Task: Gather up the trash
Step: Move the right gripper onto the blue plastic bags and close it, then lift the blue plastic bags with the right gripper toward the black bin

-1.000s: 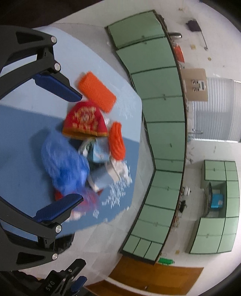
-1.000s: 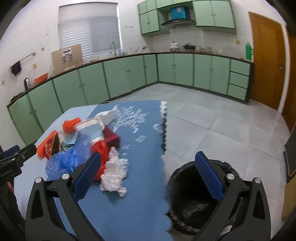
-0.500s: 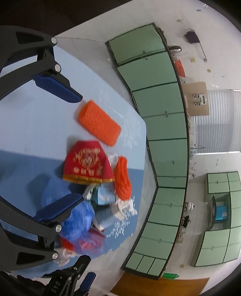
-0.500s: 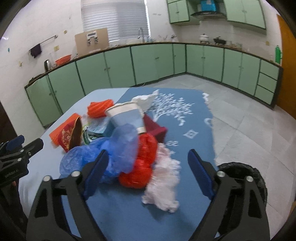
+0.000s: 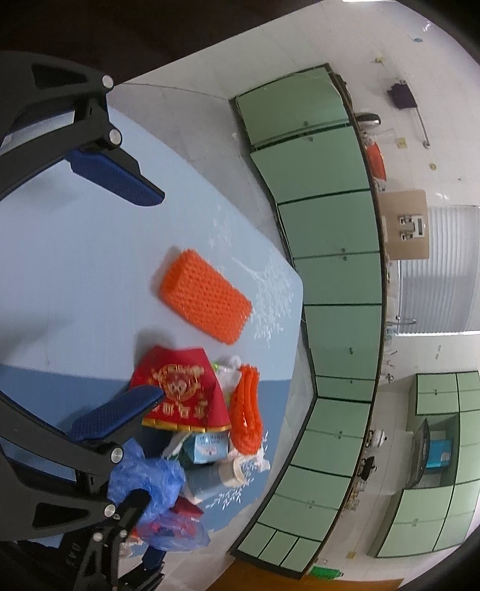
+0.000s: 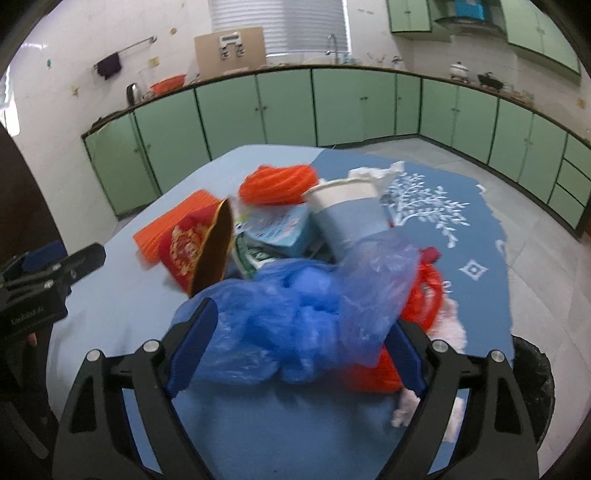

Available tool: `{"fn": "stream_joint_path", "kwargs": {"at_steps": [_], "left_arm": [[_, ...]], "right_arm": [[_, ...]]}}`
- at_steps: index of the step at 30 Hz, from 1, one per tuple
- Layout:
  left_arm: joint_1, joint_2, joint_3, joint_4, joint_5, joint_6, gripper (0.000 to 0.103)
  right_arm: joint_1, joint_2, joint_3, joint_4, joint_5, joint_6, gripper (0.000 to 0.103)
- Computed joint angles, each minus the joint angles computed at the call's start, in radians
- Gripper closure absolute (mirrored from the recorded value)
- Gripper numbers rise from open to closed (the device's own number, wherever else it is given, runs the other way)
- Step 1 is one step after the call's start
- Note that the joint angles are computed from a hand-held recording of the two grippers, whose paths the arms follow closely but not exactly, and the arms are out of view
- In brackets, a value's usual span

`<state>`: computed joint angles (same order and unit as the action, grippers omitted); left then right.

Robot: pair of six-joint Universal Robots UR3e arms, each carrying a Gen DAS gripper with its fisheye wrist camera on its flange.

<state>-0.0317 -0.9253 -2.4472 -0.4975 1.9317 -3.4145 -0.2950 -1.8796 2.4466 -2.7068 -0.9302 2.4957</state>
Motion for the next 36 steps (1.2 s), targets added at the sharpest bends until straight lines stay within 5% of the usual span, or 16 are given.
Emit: {"fn": "stream_joint_path", "kwargs": {"at_steps": [4, 8, 11, 16, 25, 36], "left_arm": [[0.067, 0.060, -0.025, -0.028, -0.047, 0.036, 0.008], [0.087, 0.080, -0.029, -0.043, -0.065, 0.047, 0.008], [0.088, 0.078, -0.028, -0.042, -0.073, 0.050, 0.008], [0.029, 0.006, -0.008, 0.000, -0.063, 0.021, 0.008], [-0.075, -0.217, 0.051, 0.144, -0.062, 0.014, 0.007], [-0.006, -0.393, 0.082, 0.264, -0.185, 0.102, 0.007]], "right_arm": [[0.089, 0.090, 0.011, -0.125, -0.085, 0.040, 0.018], [0.126, 0.153, 0.012, -0.176, -0.126, 0.039, 0.040], [0.076, 0.133, -0.008, -0.076, -0.064, 0.008, 0.062], [-0.012, 0.053, -0.021, 0.083, 0.032, -0.070, 0.076], [-0.142, -0.072, -0.026, 0.218, 0.118, -0.145, 0.077], [-0.144, 0.006, -0.045, 0.165, 0.112, -0.137, 0.077]]}}
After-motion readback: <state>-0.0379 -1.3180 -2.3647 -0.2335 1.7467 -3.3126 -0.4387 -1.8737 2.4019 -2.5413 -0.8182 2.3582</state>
